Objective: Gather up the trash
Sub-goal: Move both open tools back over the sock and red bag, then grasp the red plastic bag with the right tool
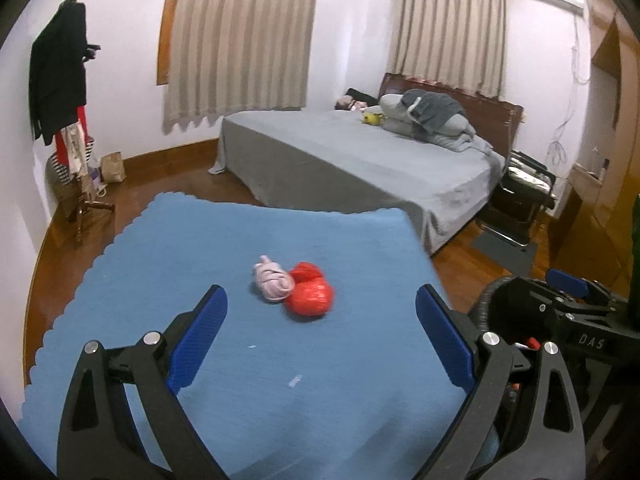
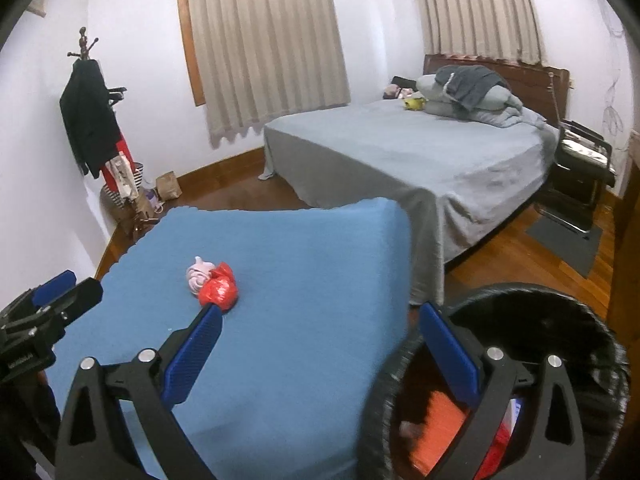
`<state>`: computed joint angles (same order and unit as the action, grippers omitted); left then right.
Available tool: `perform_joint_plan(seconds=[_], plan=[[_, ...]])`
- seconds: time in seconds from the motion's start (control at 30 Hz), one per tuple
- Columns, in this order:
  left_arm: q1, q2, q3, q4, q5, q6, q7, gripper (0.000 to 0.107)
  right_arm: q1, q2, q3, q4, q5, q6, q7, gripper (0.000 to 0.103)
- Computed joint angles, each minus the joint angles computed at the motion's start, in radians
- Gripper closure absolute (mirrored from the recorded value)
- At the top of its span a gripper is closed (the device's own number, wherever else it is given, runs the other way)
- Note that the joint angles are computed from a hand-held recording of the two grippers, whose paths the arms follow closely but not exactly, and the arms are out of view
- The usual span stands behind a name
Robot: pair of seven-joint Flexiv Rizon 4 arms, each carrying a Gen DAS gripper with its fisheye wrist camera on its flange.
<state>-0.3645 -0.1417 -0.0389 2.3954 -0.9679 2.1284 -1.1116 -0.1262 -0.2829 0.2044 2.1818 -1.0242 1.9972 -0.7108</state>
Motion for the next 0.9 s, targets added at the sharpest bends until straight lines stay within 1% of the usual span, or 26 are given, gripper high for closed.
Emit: perform_joint_plan(seconds=[0.1,0.17,0.37,0.63,0.73,0.8,0.9], plan=[[0.045,-0.018,0.021,-0.002,0.063,-0.026,-0.037,0.014,0.055,-0.03,-0.004,-0.022,0.058,-0.021,-0.038,0.006],[0.073,-0.037,0.038,-0.007,0.099,-0.044,-0.058,0.014,0.072,-0.062,0.016,-0.049,0.083,-0.048,-0.056,0.006],[0.17,-0.083,0.084,-0.017,0.266,-0.091,-0.17,0.014,0.135,-0.151,0.065,-0.126,0.174,-0.121,-0.135,0.006],[0.283,-0.127,0.119,-0.031,0.448,-0.123,-0.288,0.014,0.15,-0.265,0.175,-0.236,0.237,-0.23,-0.212,0.006],[0.296,-0.143,0.138,-0.042,0.475,-0.132,-0.308,0.014,0.139,-0.304,0.226,-0.269,0.259,-0.27,-0.252,0.006],[0.299,-0.15,0.151,-0.046,0.483,-0.139,-0.315,0.014,0.146,-0.32,0.24,-0.287,0.276,-0.287,-0.278,0.007],[0.315,-0.156,0.157,-0.049,0.502,-0.146,-0.331,0.014,0.14,-0.349,0.281,-0.316,0.3,-0.329,-0.324,0.01]])
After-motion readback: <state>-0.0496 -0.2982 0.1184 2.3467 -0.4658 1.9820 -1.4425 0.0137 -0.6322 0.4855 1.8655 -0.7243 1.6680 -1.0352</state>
